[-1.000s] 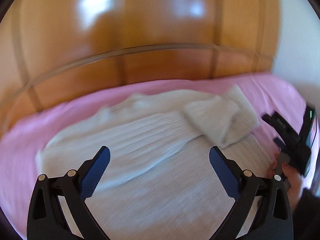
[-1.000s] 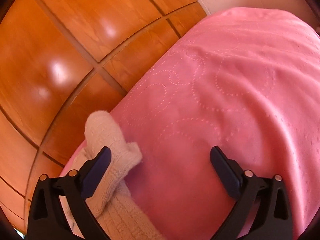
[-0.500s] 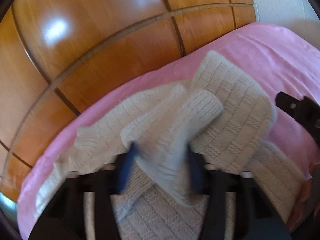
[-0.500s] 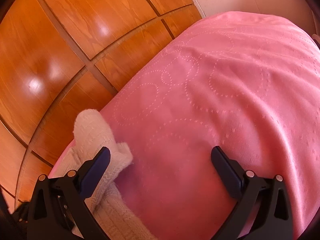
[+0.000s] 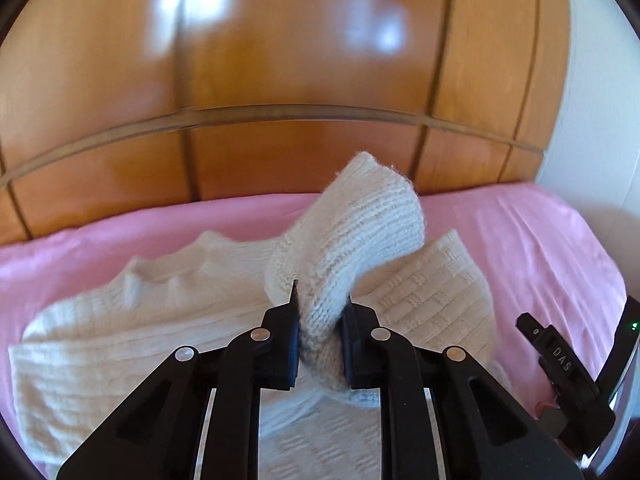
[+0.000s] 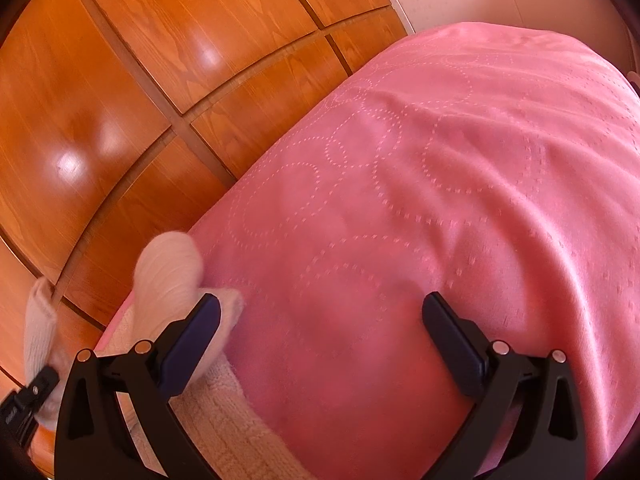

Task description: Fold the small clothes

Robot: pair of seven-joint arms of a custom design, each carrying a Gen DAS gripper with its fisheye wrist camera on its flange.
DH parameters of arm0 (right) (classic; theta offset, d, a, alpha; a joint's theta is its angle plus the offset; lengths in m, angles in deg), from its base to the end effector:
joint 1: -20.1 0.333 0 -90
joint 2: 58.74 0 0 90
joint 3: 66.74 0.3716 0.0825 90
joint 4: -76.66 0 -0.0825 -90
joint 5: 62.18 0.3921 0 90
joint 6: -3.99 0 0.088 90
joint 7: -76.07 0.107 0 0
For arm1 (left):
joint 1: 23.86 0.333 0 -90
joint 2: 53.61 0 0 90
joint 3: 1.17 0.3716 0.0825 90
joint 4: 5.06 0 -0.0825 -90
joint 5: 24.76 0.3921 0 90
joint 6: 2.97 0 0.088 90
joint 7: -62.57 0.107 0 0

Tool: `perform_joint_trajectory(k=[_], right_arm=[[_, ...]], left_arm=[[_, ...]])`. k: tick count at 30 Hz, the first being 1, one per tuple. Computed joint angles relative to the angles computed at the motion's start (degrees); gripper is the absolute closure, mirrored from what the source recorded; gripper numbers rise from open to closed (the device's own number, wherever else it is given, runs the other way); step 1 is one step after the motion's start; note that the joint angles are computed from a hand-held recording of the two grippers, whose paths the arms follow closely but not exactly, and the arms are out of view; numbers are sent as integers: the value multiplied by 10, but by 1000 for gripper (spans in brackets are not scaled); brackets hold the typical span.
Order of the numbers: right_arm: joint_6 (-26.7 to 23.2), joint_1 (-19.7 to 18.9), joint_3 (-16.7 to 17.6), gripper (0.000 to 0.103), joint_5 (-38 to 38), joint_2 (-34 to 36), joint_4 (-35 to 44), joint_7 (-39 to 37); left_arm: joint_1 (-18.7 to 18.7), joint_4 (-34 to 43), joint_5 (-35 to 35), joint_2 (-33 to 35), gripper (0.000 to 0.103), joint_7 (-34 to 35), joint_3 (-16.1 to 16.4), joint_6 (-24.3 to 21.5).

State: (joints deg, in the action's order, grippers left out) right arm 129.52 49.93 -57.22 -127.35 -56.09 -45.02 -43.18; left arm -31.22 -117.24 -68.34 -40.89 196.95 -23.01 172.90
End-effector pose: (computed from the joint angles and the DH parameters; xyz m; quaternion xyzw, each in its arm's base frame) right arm 0.4635 0.3365 0.4596 -0.1460 0.8868 -0.2737 0.3427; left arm 0.6074 -0.2531 0.5085 -0.4555 0.7681 -0.4124 0.1799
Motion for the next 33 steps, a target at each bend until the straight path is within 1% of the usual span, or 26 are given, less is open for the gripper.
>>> perform_joint_trajectory(k=[2,3,4,6,8,9,10,11,12,15,16,17,18,19,20,21,22,24,25,26,27,28,29,31,32,33], right_arm=[[1,0,0,2,-1,0,-1,2],[1,0,0,2,-2,0,-1,3],[1,1,0,2,-2,0,-1,3],[1,1,0,2,-2,0,-1,4],[1,1,0,2,-3,0,-1,5],[1,1,0,2,-3,1,0,5],[1,1,0,2,-4,0,-1,6],[2,1,0,2,-4,0,-1,7],[1,1,0,2,-4,1,0,6],[1,1,0,2,-3,1,1,5],[1,2,0,2,-4,1,1,6],[2,2,0,2,-5,1,0,7],[2,2,0,2,-5,0,0,8],[3,1,0,2,-6,0,0,9],[3,1,0,2,-6,1,0,8],[3,1,0,2,-6,1,0,8],[4,1,0,2,-6,1,0,8],[3,2,0,2,-7,1,1,9],[4,1,0,2,-8,1,1,9],[7,1,-1,2,-10,2,2,8],[8,1,-1,2,-11,2,2,8],[12,0,-2,2,-14,2,2,9],[16,0,-2,2,-20,1,0,16],[23,-2,-3,2,-27,-1,-3,21],[29,-3,-3,2,-30,-3,-4,23],[34,-4,-3,2,-31,-4,-5,20]], left_arm=[[33,-8,-56,-3,88,31,-23,8],[42,-10,-80,-4,88,41,-27,4],[53,-14,-110,-6,88,44,-27,-10],[57,-16,-141,-6,86,34,-9,-42],[66,-24,-196,-7,67,43,-1,-66],[66,-27,-217,-9,50,51,4,-70],[71,-28,-261,-12,44,66,5,-72],[77,-26,-306,-13,43,81,7,-82],[75,-25,-317,-13,39,74,15,-91],[64,-11,-316,-1,38,1,48,-121],[60,-5,-308,4,38,-22,57,-130],[56,-2,-300,5,42,-32,62,-134],[53,0,-279,6,68,-50,68,-135],[40,-1,-233,6,95,-81,82,-134],[39,-2,-227,4,96,-80,87,-134],[57,-6,-261,-4,96,-49,71,-133],[65,-10,-294,-10,96,-17,68,-131],[62,-29,-319,-24,96,15,75,-100],[61,-34,-324,-24,96,26,78,-95],[61,-38,-321,-23,96,32,82,-101],[63,-44,-314,-20,95,37,86,-118],[70,-47,-344,-19,87,62,84,-134],[82,-47,-403,-18,83,107,82,-161],[93,-43,-473,-15,62,160,91,-224],[91,-39,-480,-14,58,173,96,-234],[84,-40,-484,-16,51,187,99,-229]])
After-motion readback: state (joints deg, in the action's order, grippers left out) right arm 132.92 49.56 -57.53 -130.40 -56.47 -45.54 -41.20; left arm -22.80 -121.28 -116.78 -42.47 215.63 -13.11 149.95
